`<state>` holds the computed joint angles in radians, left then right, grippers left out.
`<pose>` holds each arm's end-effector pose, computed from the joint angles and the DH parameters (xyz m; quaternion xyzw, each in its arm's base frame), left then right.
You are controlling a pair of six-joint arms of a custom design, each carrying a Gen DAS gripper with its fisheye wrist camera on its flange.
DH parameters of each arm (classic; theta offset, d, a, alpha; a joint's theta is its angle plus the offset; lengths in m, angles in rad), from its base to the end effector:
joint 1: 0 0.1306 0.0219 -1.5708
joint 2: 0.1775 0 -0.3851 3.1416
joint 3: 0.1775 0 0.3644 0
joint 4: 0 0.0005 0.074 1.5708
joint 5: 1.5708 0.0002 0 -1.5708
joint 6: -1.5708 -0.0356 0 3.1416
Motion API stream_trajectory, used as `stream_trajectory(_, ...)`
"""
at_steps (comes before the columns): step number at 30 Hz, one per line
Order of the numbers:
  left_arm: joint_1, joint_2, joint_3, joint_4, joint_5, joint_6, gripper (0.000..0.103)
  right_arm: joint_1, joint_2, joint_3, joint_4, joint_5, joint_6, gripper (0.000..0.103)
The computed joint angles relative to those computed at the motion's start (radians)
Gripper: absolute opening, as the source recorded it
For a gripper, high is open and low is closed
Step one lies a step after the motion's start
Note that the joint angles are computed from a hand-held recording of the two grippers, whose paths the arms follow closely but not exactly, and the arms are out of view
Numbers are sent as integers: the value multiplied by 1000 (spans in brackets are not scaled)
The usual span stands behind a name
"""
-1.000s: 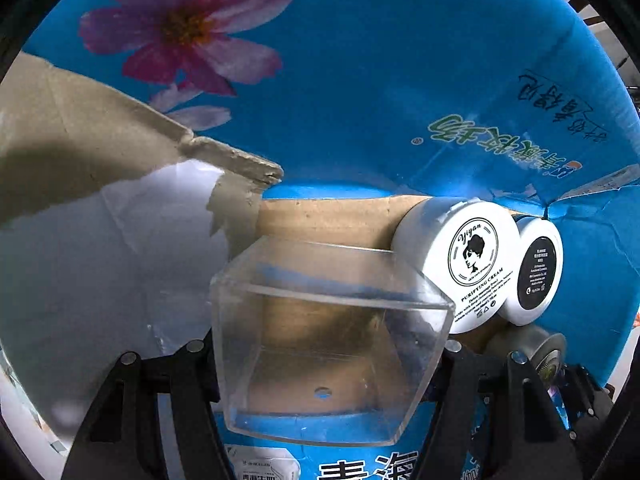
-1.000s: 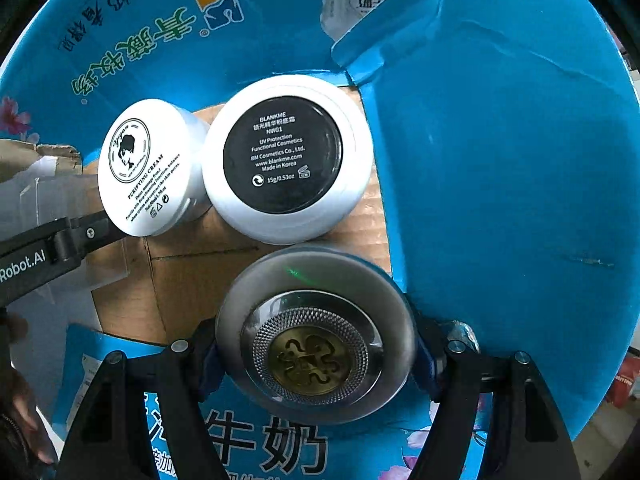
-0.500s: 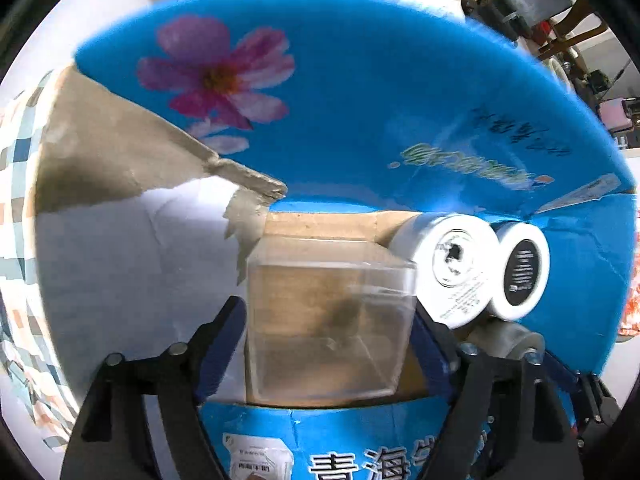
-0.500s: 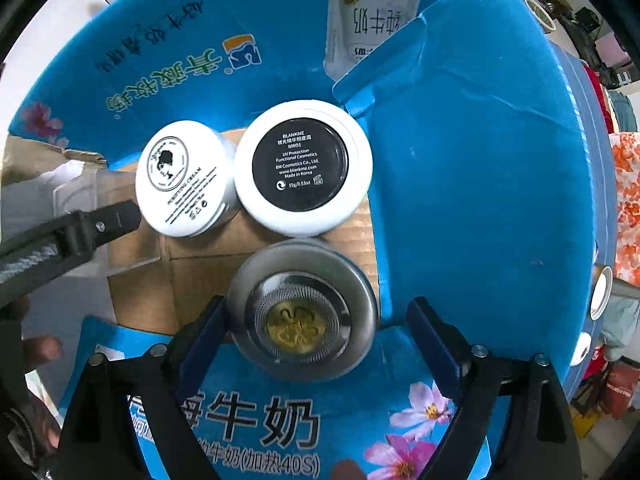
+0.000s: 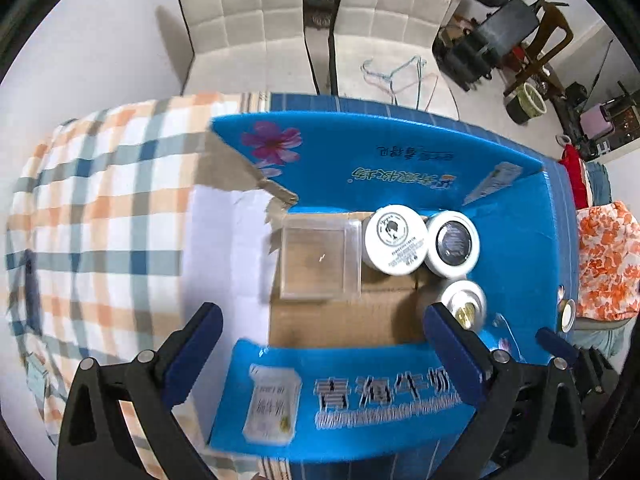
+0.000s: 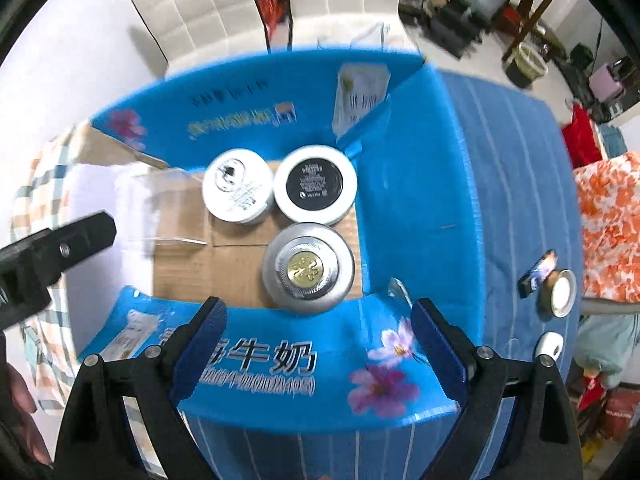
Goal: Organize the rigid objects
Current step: 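Move both grippers back toward the remaining items on the table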
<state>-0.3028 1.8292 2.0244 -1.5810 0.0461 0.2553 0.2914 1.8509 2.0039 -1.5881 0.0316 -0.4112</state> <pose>0.5357 -0.1696 0.4426 0.0258 0.9951 -0.0475 0.0824 0.5434 0.1613 0.4230 0.0608 0.9957 0.0085 0.0691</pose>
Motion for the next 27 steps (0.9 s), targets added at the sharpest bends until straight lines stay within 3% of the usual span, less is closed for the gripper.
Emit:
stream_trajectory(6, -36, -93, -37, 16, -62, 23, 103, 31, -117, -71, 27, 4, 0, 95)
stream_trajectory(19, -108, -258, -87, 11, -122, 103, 103, 67, -285, -65, 8, 29, 31, 95)
stream_trajectory(27, -153, -286, -45, -14, -159, 127, 103, 54, -355, -74, 10, -28, 48, 95)
